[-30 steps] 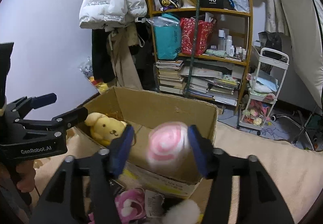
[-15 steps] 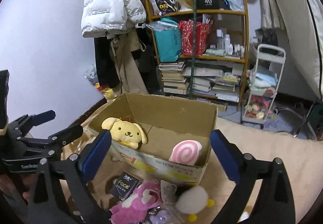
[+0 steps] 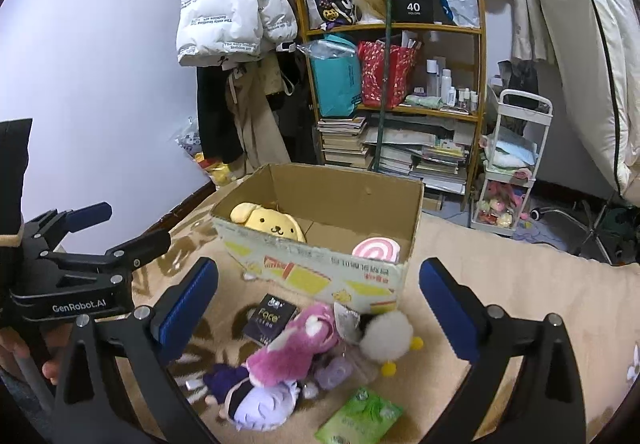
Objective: Organize soft objects
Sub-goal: 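Withdraw both tools from the box back toward the remaining pile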
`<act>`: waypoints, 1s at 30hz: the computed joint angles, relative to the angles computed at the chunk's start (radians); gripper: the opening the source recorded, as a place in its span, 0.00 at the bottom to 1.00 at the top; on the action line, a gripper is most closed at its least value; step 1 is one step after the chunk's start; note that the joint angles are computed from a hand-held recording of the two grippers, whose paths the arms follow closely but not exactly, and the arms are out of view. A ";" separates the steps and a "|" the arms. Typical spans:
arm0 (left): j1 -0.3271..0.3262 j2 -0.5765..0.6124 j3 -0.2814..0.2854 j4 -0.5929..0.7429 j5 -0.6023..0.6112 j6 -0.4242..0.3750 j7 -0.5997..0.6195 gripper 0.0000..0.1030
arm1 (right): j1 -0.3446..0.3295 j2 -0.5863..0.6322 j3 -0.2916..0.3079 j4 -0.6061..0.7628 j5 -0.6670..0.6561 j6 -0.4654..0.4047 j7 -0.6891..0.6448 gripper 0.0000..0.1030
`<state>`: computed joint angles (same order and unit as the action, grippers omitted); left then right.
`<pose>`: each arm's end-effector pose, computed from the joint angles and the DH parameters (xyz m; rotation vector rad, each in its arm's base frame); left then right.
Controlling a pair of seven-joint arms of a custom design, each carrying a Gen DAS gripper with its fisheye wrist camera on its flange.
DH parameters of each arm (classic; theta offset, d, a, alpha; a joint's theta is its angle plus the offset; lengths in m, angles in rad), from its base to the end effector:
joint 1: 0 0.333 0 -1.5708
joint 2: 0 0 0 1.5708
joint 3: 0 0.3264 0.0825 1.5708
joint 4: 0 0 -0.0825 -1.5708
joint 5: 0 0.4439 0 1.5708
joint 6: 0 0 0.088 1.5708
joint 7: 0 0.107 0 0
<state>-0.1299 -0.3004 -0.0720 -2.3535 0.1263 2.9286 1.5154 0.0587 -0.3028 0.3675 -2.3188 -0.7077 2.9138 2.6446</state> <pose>0.5389 -0.1210 0.5344 -1.4633 1.9119 -0.8103 0.4832 0.2770 0.5252 -1.6152 1.5966 -0.7071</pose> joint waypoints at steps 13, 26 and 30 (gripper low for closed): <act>-0.023 -0.124 0.023 -0.097 -0.034 -0.070 0.033 0.97 | 0.026 -0.163 0.025 -0.120 0.161 -0.043 -0.061 1.00; -0.048 -0.156 0.046 -0.154 -0.074 -0.044 0.052 0.97 | -0.001 -0.226 0.077 -0.169 0.294 -0.079 -0.119 1.00; -0.075 -0.121 0.072 -0.144 -0.112 -0.040 0.072 0.97 | -0.007 -0.218 0.081 -0.170 0.301 -0.077 -0.119 1.00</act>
